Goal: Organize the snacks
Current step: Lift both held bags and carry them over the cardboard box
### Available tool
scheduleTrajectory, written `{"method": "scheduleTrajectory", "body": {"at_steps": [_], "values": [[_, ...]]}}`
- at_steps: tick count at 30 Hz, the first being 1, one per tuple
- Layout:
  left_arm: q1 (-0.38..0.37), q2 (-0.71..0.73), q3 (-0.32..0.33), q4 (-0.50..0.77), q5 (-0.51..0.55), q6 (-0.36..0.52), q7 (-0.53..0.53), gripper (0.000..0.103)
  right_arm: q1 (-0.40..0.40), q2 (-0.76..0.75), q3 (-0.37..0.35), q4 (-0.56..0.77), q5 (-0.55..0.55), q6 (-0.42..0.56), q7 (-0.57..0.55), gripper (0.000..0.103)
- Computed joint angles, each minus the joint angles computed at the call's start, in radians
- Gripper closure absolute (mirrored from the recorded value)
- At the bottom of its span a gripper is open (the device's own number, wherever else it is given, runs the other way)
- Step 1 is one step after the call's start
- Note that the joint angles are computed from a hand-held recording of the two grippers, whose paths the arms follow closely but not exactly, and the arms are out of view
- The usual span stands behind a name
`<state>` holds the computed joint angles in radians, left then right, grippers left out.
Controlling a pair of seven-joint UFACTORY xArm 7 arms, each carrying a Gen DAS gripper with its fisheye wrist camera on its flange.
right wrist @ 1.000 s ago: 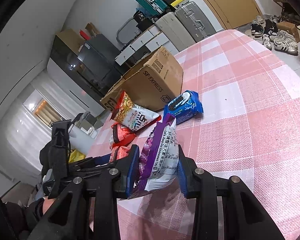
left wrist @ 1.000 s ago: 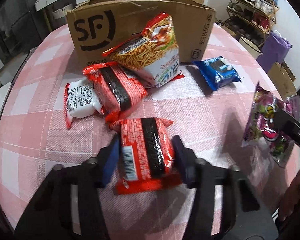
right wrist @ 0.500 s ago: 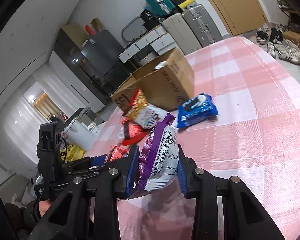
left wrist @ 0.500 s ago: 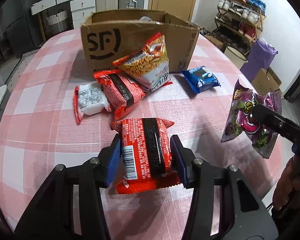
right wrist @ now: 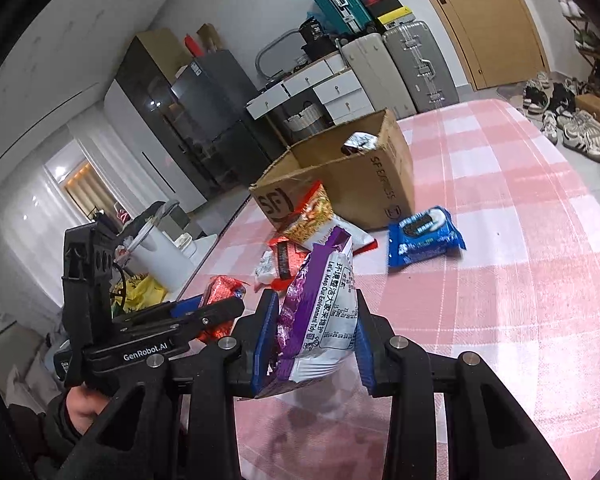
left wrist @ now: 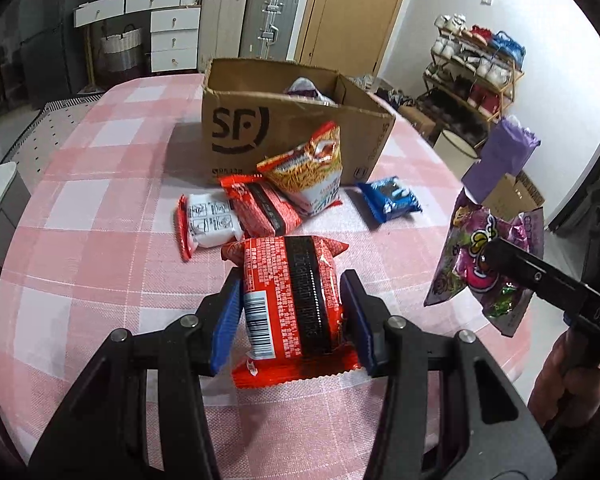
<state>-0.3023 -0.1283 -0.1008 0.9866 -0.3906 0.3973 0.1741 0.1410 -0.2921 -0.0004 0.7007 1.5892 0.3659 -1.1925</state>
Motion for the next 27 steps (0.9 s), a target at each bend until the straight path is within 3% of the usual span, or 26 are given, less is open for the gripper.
{"method": "scheduleTrajectory", "body": {"at_steps": [8,14,23,27], "values": [[-0.006,-0.007,0.040,0.054,-0.142,0.028,0.129,0.057,0.025,-0.013,0.003,0.050,-0.086,-0.018,0.059,0.068],[0.042,0.047,0.063,0.189,-0.262,0.120,0.203,0.057,0.039,0.024,-0.016,0.133,-0.114,0.005,0.098,0.068],[0.108,0.132,0.031,0.395,-0.233,0.178,0.200,0.057,0.032,0.136,-0.015,0.318,-0.158,0.051,0.118,0.068],[0.127,0.195,0.016,0.509,-0.193,0.218,0.149,0.057,0.012,0.209,-0.005,0.422,-0.197,0.073,0.144,0.068]]}}
